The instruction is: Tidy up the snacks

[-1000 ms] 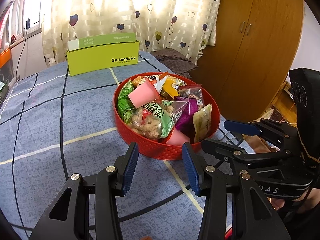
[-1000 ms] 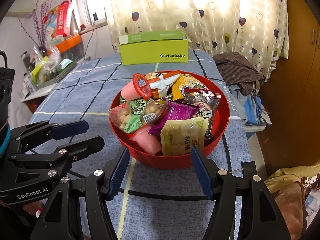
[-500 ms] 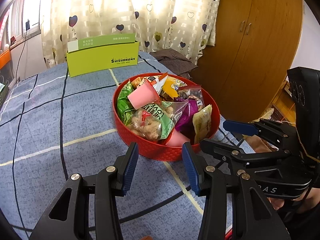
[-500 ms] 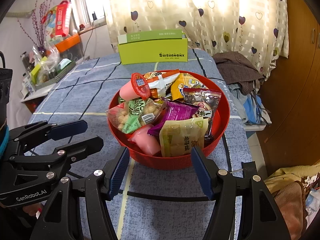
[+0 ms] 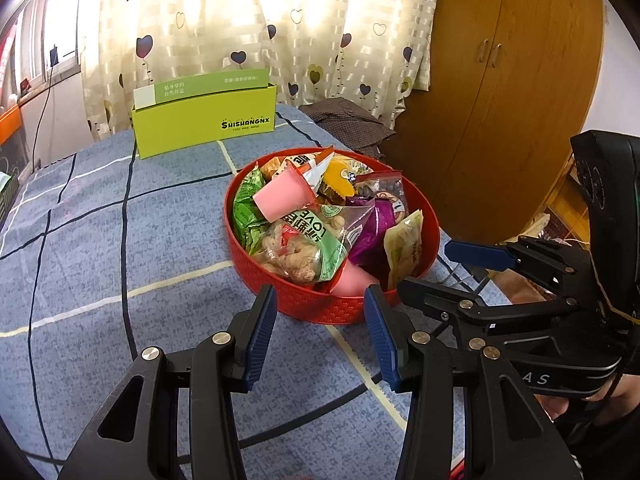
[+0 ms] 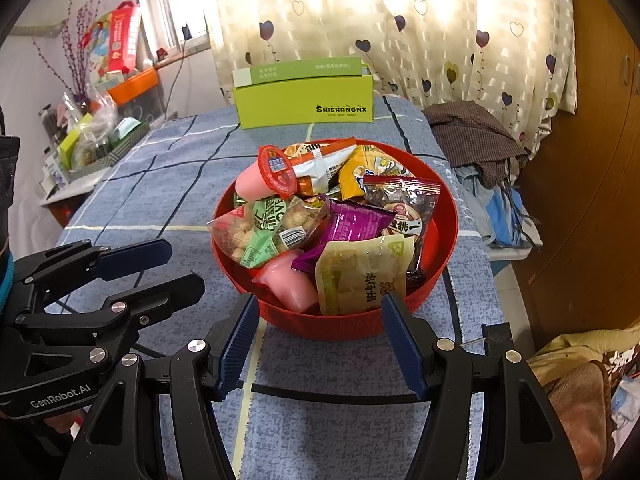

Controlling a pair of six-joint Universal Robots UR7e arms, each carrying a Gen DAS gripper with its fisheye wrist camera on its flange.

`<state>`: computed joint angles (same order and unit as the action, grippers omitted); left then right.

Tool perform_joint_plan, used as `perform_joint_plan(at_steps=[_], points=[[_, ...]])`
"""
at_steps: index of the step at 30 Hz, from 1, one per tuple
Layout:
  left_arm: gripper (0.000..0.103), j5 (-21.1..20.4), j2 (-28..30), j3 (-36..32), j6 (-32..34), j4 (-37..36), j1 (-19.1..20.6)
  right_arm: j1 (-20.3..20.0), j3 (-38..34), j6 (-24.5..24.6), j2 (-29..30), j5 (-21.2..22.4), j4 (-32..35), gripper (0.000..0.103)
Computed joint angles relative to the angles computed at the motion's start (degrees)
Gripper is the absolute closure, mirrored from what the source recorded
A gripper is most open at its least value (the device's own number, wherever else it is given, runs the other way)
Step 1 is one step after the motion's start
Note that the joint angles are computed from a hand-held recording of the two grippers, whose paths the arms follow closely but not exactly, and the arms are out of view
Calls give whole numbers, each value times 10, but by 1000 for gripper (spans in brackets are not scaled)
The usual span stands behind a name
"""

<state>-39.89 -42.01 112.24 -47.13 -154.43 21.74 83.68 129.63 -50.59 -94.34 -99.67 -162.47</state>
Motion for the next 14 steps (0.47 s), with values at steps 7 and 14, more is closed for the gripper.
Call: perform_joint_plan(at_steps=[7,14], points=[[56,3,4,-6,5,6,-2,-3,-1,-1,1,2,1,40],[56,2,7,-6,8,1,-1,-4,-2,-2,1,2,1,40]])
